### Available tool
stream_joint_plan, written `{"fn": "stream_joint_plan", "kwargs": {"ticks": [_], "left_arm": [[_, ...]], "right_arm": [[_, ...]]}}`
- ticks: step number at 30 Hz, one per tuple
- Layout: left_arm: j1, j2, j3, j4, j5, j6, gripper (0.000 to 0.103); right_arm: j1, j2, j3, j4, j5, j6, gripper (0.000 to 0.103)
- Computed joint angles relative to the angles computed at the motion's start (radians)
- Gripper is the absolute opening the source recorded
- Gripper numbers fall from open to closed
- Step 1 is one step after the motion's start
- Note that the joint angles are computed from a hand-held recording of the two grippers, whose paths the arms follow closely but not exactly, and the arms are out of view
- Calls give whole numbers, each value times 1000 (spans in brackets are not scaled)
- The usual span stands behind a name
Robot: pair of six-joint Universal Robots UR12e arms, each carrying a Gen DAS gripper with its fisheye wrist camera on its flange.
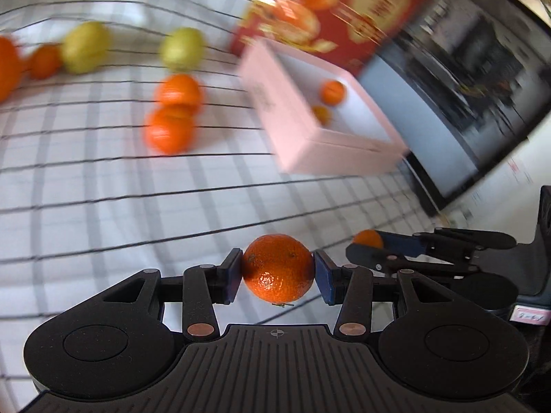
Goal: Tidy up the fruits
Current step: 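Carry both tangerines over the pink box and open both tools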
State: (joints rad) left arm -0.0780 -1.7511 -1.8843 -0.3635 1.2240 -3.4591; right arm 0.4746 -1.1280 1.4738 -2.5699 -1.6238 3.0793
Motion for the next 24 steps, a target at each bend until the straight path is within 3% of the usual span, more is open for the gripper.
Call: {"fn": "stream_joint_plan", "kwargs": {"ticks": [5,10,12,17,20,24], "left_arm": [[-18,-62,129,-22,-17,55,50],[-37,-140,302,18,80,105,50],[-37,-176,377,23,87,116,50],[-46,-251,534,-44,113,123,50],[-54,-274,568,-70,146,128,50],[-52,-303,598,-117,127,139,50]], "right_arm": [[-35,-35,61,-96,-35,75,28],[-54,-50,79,-201,-37,103,28],[-57,-46,68,-239,-30,97,28],[-50,-7,-8,-305,-37,50,28],[-56,31,-74,-294,-30,26,28],[-64,80,-147,-257,-24,12,28]]}}
